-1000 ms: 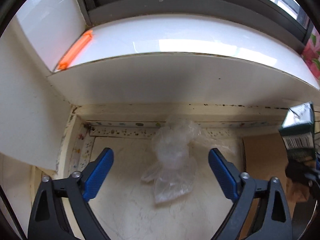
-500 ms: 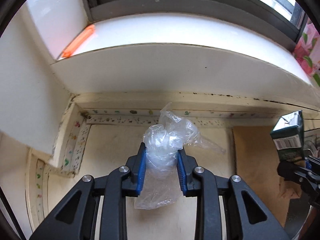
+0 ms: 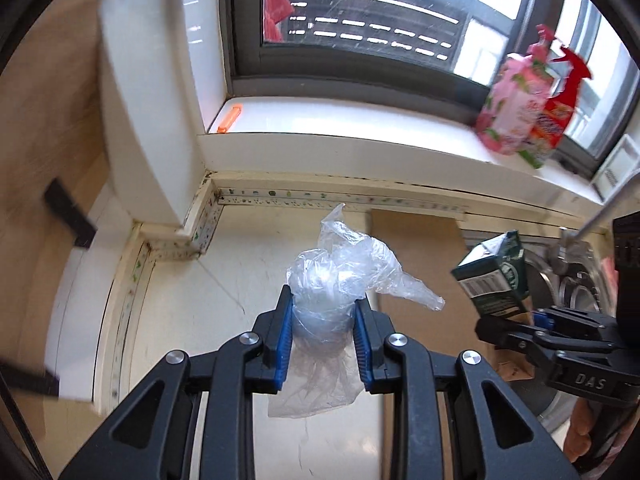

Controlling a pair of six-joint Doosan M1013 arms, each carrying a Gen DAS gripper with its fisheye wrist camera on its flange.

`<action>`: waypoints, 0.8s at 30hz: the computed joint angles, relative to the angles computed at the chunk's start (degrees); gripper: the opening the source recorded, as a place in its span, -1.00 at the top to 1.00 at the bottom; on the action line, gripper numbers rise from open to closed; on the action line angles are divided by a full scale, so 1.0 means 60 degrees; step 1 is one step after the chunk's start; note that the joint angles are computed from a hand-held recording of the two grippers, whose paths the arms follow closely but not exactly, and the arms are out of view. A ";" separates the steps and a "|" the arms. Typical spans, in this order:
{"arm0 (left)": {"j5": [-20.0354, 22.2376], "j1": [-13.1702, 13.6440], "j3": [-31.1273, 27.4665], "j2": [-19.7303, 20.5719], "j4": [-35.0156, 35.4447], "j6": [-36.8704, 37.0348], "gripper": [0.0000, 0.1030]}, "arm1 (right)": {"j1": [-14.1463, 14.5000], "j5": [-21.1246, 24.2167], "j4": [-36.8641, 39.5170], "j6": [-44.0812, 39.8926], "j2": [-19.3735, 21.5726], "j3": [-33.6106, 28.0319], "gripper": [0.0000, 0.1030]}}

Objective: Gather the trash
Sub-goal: 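Carry the plastic bag and drink pouch down over the trash bin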

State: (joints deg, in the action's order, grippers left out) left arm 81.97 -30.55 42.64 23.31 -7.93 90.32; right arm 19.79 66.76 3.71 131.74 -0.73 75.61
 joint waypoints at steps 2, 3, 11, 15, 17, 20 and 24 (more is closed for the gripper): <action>-0.0071 0.0029 0.0541 -0.0637 -0.0283 0.0107 0.52 | 0.0476 0.0275 -0.0363 0.0348 -0.0075 -0.0220 0.39; -0.0049 0.0029 0.0675 -0.0851 -0.0384 0.0156 0.52 | 0.0699 0.0417 -0.0550 0.0513 -0.0155 -0.0284 0.39; -0.0011 0.0104 0.2293 -0.2867 -0.1104 0.0464 0.52 | 0.2756 0.1457 -0.2162 0.1771 -0.0429 -0.0957 0.38; 0.0010 0.0327 0.3062 -0.3728 -0.1583 0.0765 0.52 | 0.3649 0.1832 -0.2710 0.2311 -0.0439 -0.1131 0.38; -0.0007 0.0455 0.3478 -0.4143 -0.1711 0.0910 0.52 | 0.4099 0.1991 -0.2959 0.2587 -0.0423 -0.1160 0.38; -0.0070 0.0678 0.4143 -0.4768 -0.1841 0.1117 0.52 | 0.4687 0.1994 -0.3074 0.3054 -0.0422 -0.1096 0.38; -0.0109 0.1037 0.5105 -0.5477 -0.2003 0.1305 0.52 | 0.5420 0.1797 -0.3151 0.3477 -0.0420 -0.0882 0.38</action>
